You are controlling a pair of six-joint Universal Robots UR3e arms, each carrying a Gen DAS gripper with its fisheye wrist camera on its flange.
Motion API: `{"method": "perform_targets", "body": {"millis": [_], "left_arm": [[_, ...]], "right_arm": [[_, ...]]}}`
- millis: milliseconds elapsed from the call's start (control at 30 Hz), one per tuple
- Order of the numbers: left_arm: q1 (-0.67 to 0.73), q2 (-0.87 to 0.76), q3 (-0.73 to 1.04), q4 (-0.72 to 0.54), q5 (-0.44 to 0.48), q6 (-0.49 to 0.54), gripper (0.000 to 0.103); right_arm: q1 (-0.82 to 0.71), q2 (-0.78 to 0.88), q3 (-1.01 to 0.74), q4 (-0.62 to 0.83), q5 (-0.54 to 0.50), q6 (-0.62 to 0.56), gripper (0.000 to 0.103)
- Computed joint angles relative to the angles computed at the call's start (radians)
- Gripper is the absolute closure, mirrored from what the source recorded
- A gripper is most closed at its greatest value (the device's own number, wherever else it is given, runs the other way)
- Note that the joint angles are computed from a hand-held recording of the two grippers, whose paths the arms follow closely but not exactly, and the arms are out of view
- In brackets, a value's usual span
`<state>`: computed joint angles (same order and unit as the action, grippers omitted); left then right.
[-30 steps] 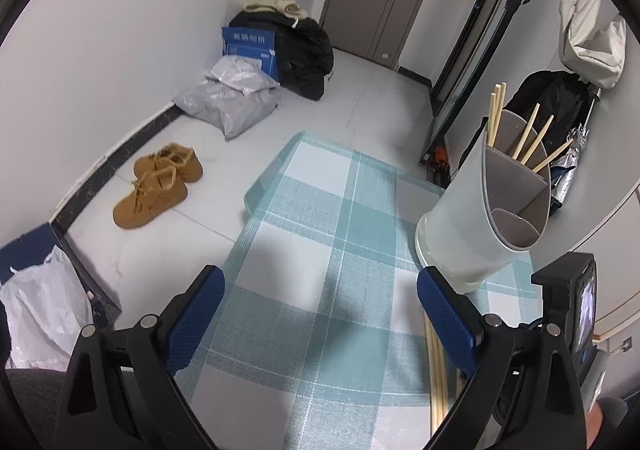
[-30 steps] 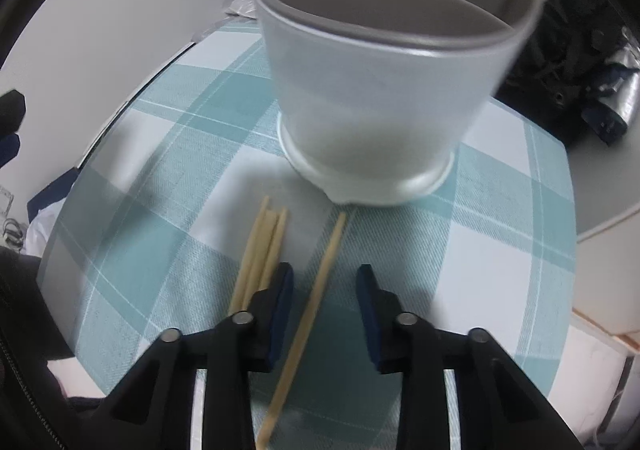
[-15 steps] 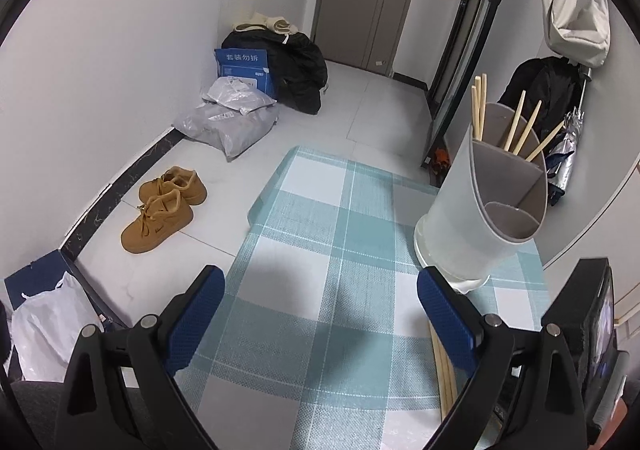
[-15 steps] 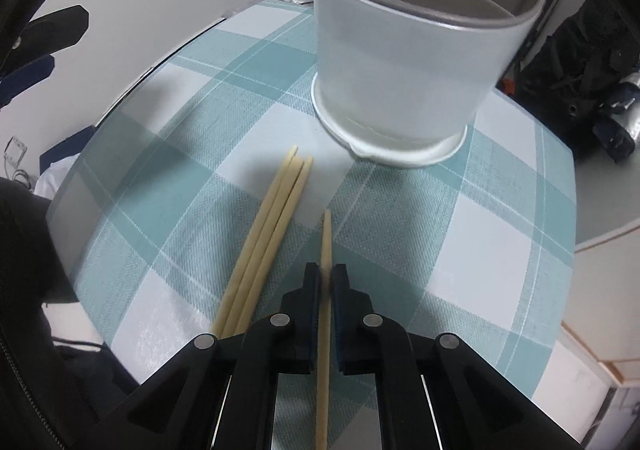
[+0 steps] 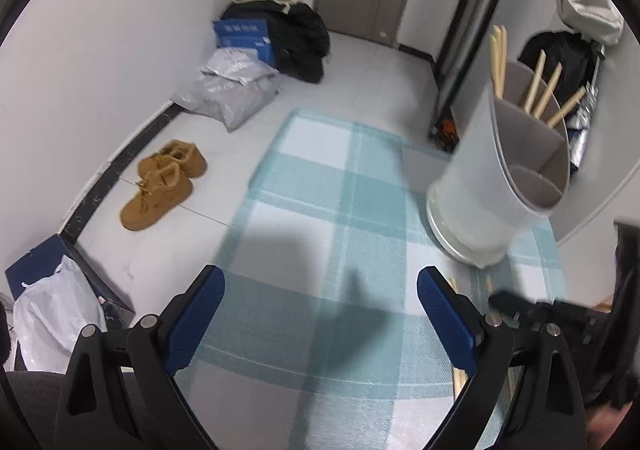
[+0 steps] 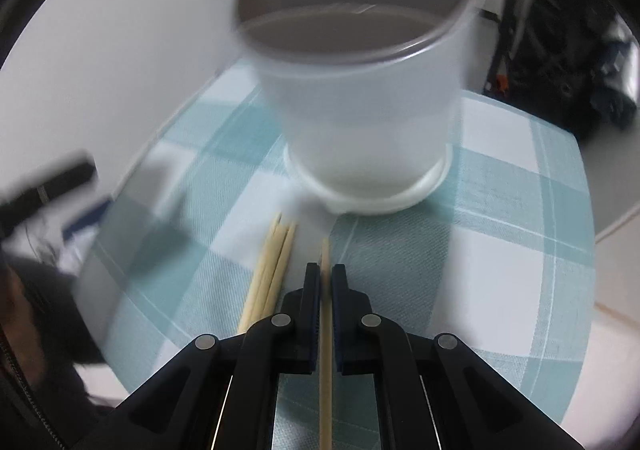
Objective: Organize utensils
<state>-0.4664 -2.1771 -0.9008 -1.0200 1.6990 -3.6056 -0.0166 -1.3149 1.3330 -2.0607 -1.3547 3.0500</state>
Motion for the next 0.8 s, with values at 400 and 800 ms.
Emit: {"method": "perform_targets", "body": {"millis": [400, 800], "left_arm": [[-0.056, -0.21, 0.367, -0.331, -0.165, 0.115, 0.009], [-0.119, -0.38, 0.703, -0.583, -0.055, 0.109, 0.009]], "right_arm": [[-0.302, -0.267, 0.289, -0.169, 0.368, 0.181, 0.098], [-0.339, -0.384, 0.438, -0.279, 0.402, 0.259, 0.098]]}}
